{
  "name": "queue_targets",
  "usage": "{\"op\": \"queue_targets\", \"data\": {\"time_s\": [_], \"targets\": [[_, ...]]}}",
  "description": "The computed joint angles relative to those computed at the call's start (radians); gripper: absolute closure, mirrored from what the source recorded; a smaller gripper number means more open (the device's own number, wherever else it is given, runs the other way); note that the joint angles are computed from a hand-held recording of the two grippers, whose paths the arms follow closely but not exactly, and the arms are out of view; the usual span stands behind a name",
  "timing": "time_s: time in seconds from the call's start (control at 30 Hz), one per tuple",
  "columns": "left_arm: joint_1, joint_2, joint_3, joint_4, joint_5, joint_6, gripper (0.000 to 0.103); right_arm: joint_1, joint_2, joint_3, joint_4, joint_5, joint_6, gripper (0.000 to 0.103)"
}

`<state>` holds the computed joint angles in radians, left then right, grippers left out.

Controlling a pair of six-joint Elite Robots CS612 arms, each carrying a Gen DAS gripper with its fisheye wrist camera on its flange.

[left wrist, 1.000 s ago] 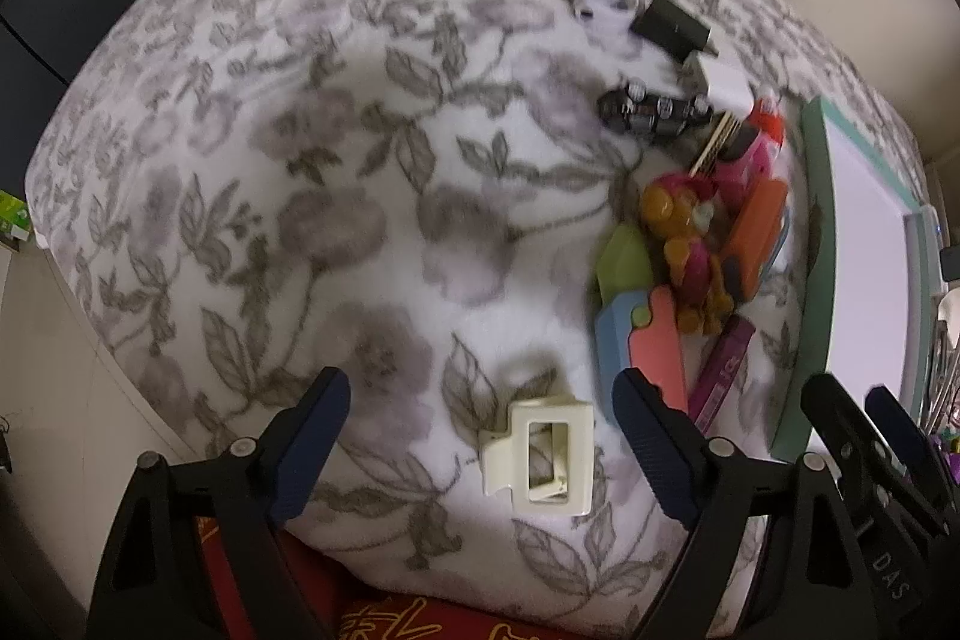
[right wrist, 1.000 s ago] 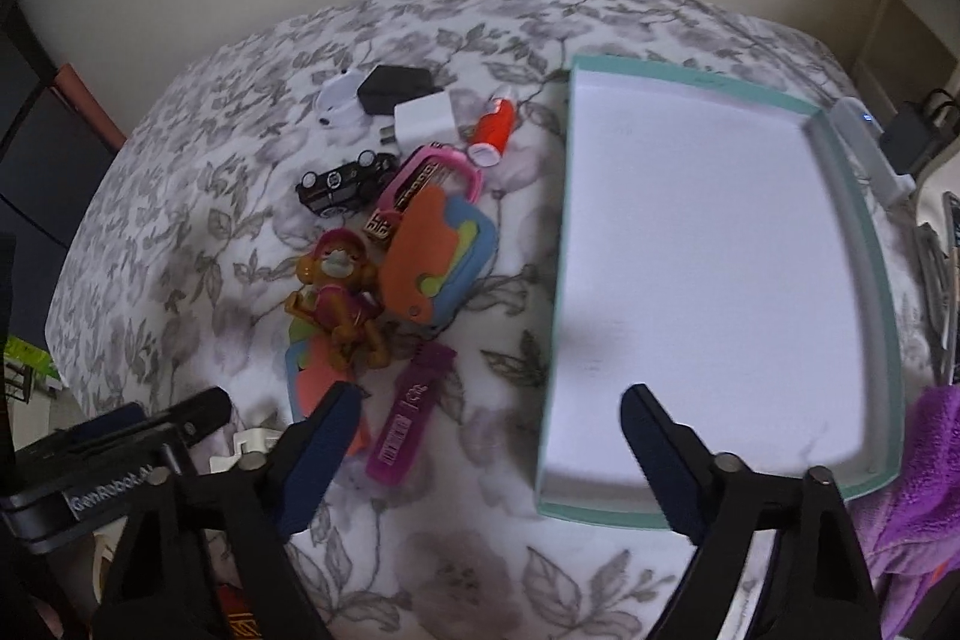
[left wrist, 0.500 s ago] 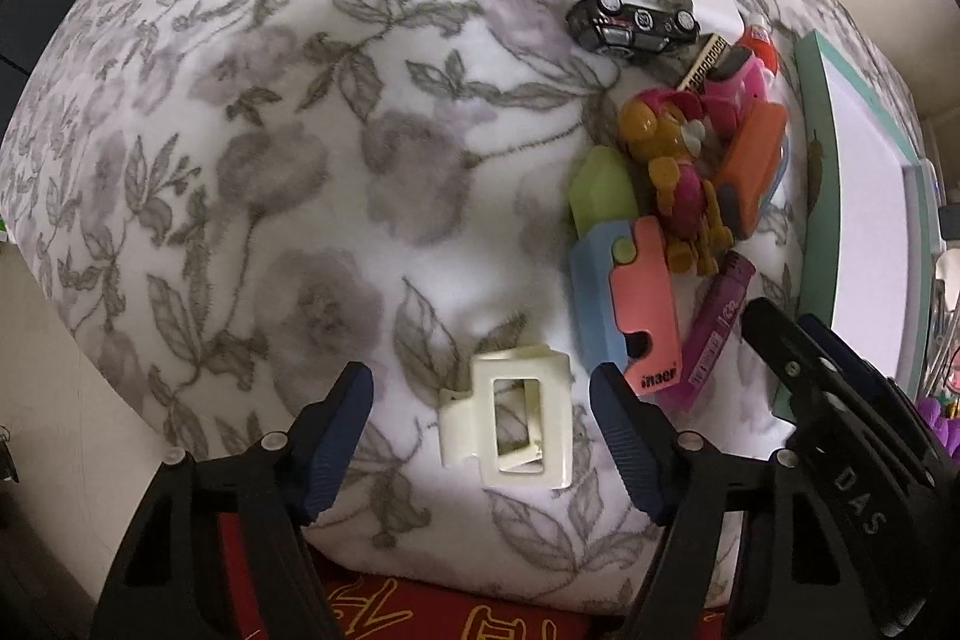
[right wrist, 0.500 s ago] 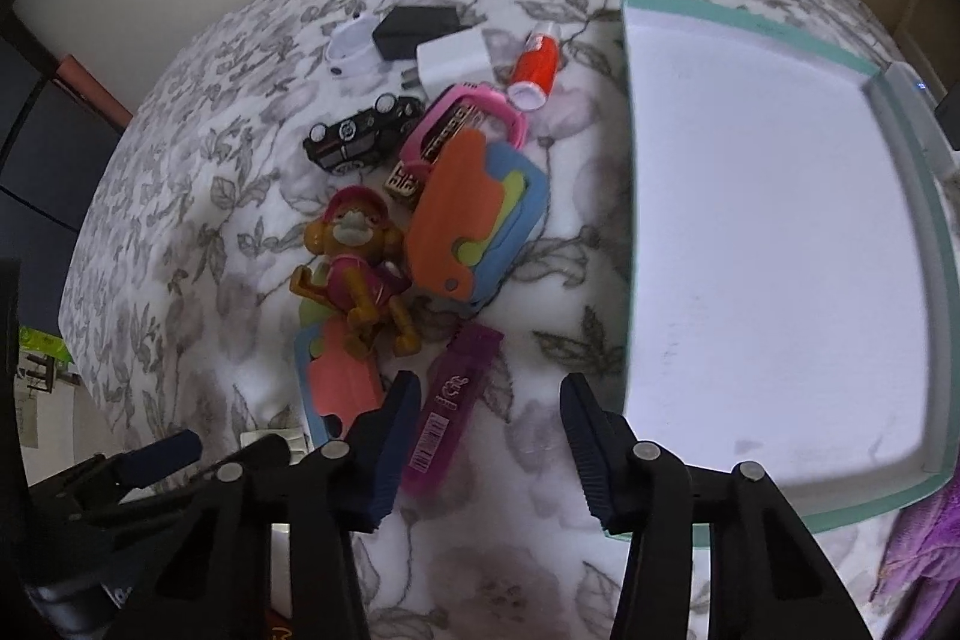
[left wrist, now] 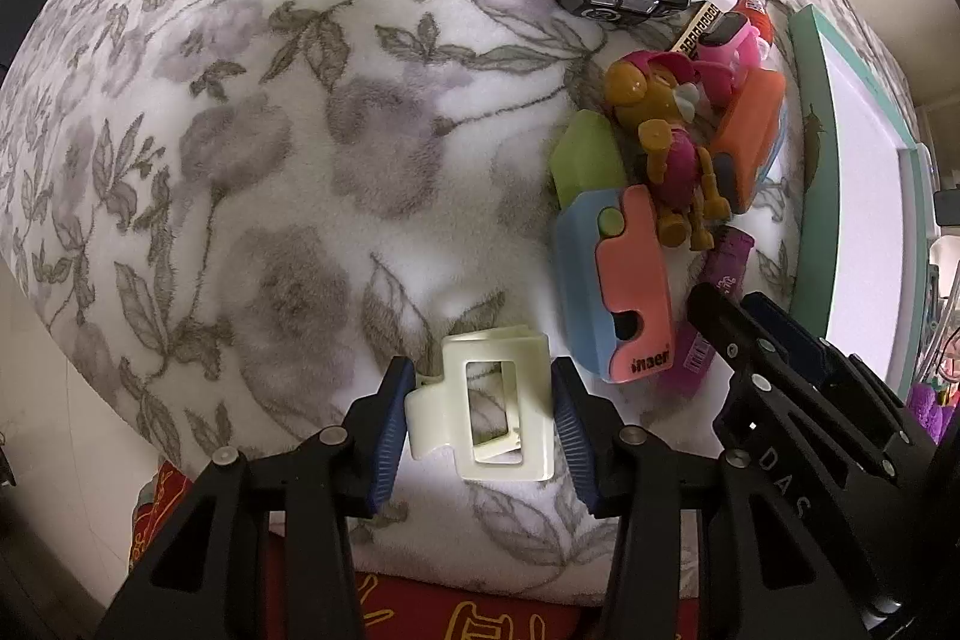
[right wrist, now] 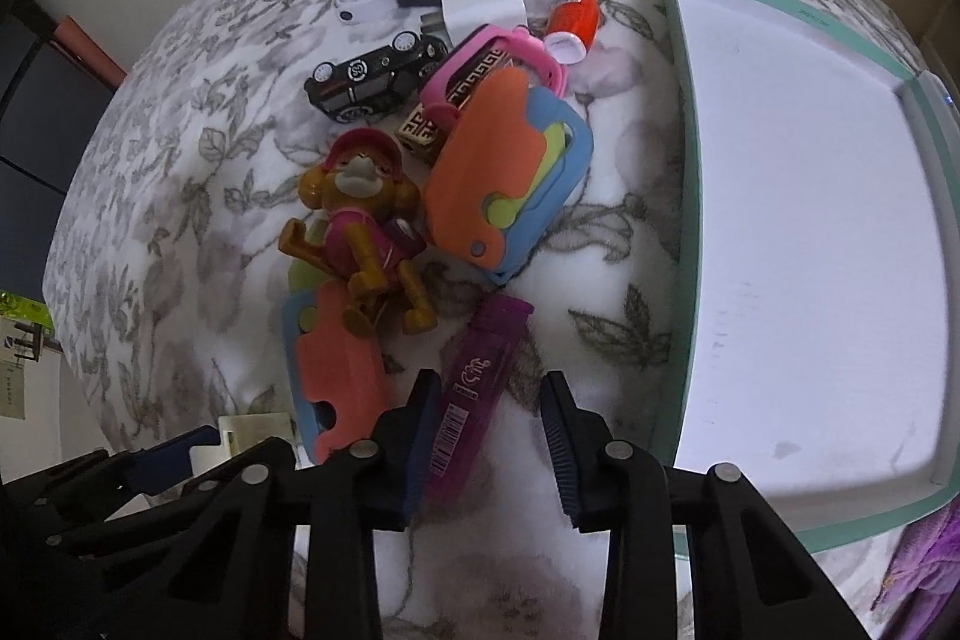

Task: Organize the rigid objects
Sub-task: 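Grasp the cream hair claw clip with the left tool while the right tool grasps the purple lighter, then carry the clip with the left tool while the right tool carries the lighter over the tray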

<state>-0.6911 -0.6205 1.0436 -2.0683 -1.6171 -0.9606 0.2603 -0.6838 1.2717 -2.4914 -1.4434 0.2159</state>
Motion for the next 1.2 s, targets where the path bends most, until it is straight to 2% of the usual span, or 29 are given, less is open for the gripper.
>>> {"op": "queue_targets", "data": {"time_s": [0.17,0.3,0.5,0.63,0.83,1.2], "targets": [[-0.001,-0.014,0.012,0.008,0.003,-0.001,0.055,0.008,0.010,-0.017,0.011,-0.032,-0.023,0.071],[0.002,-0.008,0.010,0.007,-0.007,-0.006,0.055,0.016,0.013,-0.024,0.023,-0.057,-0.046,0.081],[0.002,-0.005,0.012,0.005,-0.002,-0.009,0.055,0.016,0.005,0.001,0.007,-0.050,-0.056,0.089],[-0.002,0.003,-0.002,0.028,0.008,-0.007,0.055,0.011,-0.019,0.051,-0.019,-0.045,-0.063,0.089],[-0.006,0.013,-0.023,0.053,0.023,-0.004,0.055,0.014,-0.029,0.077,-0.037,-0.045,-0.068,0.089],[-0.002,-0.021,0.038,-0.046,0.046,-0.034,0.055,-0.009,-0.059,0.109,-0.081,0.022,-0.024,0.089]]}}
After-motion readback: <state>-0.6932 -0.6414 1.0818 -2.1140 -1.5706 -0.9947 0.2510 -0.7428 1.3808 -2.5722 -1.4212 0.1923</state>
